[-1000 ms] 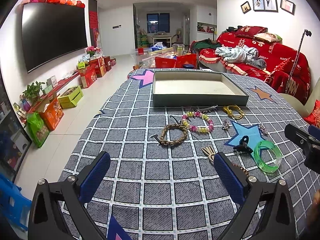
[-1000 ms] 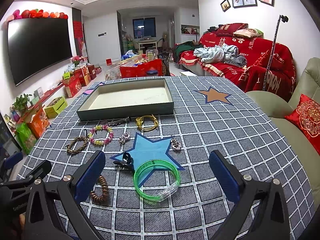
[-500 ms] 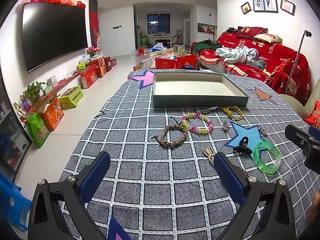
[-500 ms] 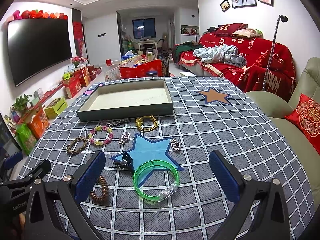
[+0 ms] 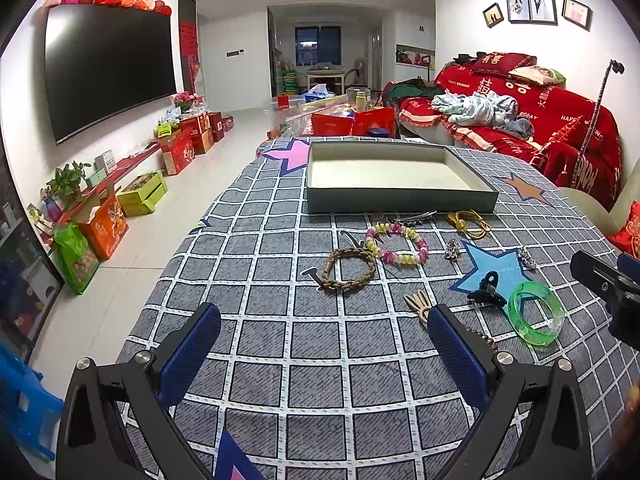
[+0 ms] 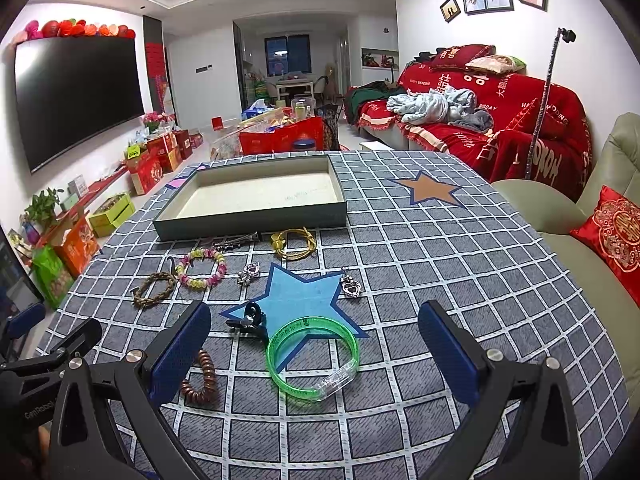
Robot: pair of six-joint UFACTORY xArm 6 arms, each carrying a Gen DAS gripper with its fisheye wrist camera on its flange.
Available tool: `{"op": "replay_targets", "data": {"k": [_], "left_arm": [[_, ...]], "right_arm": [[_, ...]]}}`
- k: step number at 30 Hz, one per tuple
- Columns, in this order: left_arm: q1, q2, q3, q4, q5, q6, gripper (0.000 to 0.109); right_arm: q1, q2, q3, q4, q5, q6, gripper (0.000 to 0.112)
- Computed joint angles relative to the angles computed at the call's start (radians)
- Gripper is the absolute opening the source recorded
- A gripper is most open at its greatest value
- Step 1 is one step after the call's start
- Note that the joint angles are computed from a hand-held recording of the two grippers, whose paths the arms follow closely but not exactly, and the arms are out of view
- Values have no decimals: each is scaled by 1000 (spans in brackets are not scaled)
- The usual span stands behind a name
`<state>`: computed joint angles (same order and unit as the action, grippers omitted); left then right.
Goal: Organize jewelry
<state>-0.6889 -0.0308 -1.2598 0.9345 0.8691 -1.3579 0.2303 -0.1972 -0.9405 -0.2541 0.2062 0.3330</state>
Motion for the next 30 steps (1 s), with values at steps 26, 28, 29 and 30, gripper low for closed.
{"op": "replay_targets", "data": {"k": [26, 28, 29, 30], "left_arm": [[0, 0, 13, -4, -4, -11, 103], [1, 0, 12, -4, -4, -11, 103], [1, 0, 13, -5, -4, -12, 103], [1, 1, 11, -6, -4, -10, 103]], "right_arm": [[0, -1, 9, -2, -6, 2, 103], [-1, 0, 9, -2, -7, 3, 103], [-1, -1, 10, -1, -7, 2, 103], [0, 0, 10, 0, -6, 2, 103]]}}
